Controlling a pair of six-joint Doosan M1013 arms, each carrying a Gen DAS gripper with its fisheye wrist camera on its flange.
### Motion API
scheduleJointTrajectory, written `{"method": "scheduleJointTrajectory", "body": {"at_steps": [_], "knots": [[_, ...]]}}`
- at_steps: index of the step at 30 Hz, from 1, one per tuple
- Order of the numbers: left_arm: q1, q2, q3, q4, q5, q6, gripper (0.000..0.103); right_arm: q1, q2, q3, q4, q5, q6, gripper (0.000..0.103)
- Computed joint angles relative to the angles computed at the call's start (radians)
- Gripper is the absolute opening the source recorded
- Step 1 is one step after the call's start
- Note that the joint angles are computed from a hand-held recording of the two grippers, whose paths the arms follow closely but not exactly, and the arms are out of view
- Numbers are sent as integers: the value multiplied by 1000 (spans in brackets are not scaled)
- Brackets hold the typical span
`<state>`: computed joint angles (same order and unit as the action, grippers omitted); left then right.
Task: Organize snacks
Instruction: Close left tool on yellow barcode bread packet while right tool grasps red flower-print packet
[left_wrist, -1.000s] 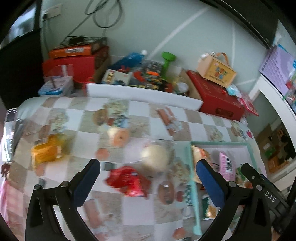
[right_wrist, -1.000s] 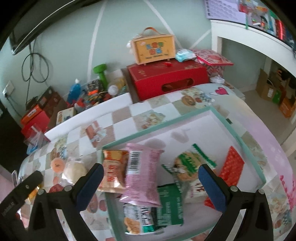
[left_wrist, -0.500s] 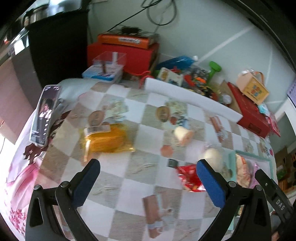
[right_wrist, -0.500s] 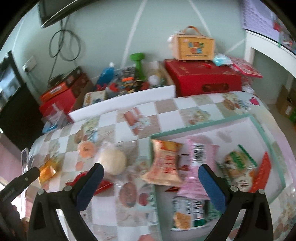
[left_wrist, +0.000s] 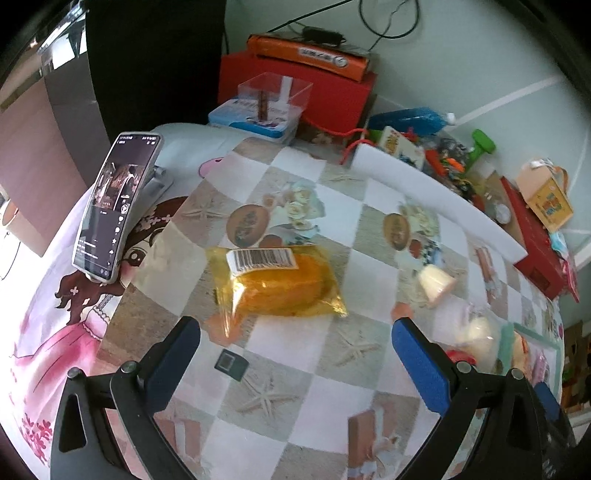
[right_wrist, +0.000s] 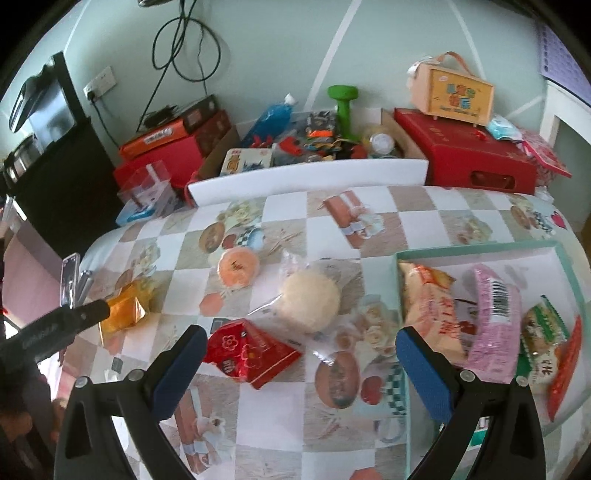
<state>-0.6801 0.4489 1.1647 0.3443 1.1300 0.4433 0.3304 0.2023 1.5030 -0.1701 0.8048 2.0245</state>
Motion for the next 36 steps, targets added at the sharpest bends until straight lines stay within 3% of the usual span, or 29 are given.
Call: {"method": "scheduleJointTrajectory", "body": {"at_steps": [18, 36], "knots": [[35, 47, -19, -15, -31, 25, 103, 35, 63, -30, 72, 53, -102, 103], [49, 67, -14, 18, -40, -3, 103, 45, 91, -35, 25, 82, -86, 103]]}}
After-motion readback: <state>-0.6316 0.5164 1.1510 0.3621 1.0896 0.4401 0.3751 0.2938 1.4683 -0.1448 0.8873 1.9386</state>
